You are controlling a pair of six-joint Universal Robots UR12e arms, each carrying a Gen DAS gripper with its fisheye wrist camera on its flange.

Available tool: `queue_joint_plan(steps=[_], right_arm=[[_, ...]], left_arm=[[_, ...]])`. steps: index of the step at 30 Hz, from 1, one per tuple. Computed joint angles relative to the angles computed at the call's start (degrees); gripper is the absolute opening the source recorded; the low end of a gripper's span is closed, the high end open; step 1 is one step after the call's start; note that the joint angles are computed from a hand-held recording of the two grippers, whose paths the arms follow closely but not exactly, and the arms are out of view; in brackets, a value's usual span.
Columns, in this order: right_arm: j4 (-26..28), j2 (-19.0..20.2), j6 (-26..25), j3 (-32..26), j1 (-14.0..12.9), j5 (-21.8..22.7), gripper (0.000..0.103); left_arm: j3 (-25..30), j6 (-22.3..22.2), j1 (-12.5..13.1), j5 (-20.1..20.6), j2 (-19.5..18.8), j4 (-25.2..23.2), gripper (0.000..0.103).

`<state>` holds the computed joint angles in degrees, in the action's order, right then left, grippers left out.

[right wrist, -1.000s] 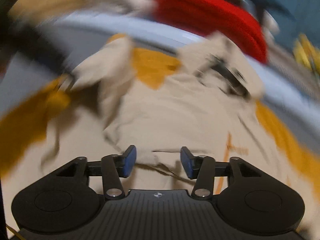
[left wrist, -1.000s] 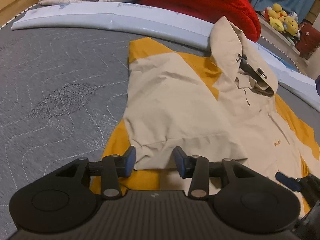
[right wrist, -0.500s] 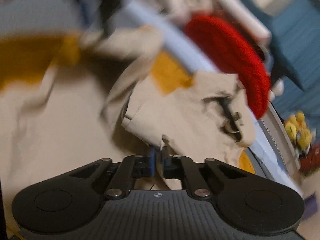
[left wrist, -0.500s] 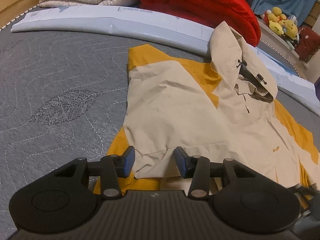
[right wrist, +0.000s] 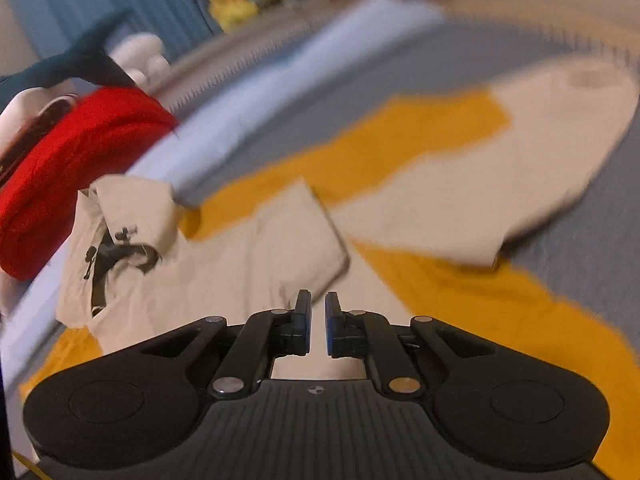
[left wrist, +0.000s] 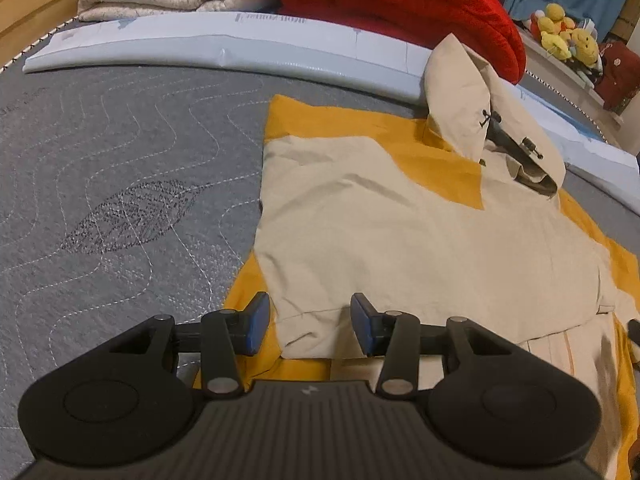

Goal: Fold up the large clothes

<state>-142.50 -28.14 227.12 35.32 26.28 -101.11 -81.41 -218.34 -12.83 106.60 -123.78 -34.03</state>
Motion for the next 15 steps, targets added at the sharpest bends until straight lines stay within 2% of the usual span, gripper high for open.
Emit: queue_joint_plan(steps=[3, 5, 6, 8, 9, 10, 12, 13, 15], right_arm=[[0.67, 0.39, 5.26, 0.26, -1.72, 9.57, 0.01], [-0.55, 0.86, 7.24, 0.37, -2.24, 13.65, 0.019], [-1.01, 1.38, 7.69, -0.11, -2.4, 14.98, 0.023], [-0.89, 2.59, 7.02, -1.97, -2.83, 16.82, 0.033], [-1.21, 2.99, 6.57, -2.45, -2.84, 17.36, 0.034], [-1.07, 3.91, 5.77, -3.9, -2.96, 18.25, 0.034], [-1.03, 4.71, 4.58, -5.01, -3.14, 19.48, 0.034], [-0.6, 5.34, 4.08, -6.15, -3.14, 19.65, 0.034], [-1.32, 5.86, 3.06, -6.72, -3.16, 19.0, 0.007]], left_arm=[[0.13, 0.26, 0.1, -0.05, -0.25, -0.69, 0.05], [0.3, 0.57, 0.19, -0.07, -0.48, -1.51, 0.052], [0.54, 1.49, 0.18, 0.25, -0.7, -2.48, 0.052], [1.75, 3.55, -0.04, 2.46, -1.45, -7.56, 0.053], [1.99, 4.07, -0.02, 3.03, -1.68, -9.31, 0.053], [1.88, 4.39, 0.14, 2.72, -1.76, -9.85, 0.057], [1.8, 4.35, 0.39, 2.12, -1.57, -9.91, 0.057], [1.88, 4.01, 0.35, 2.14, -1.41, -10.0, 0.057], [1.99, 3.87, 0.09, 2.66, -1.23, -9.1, 0.057]])
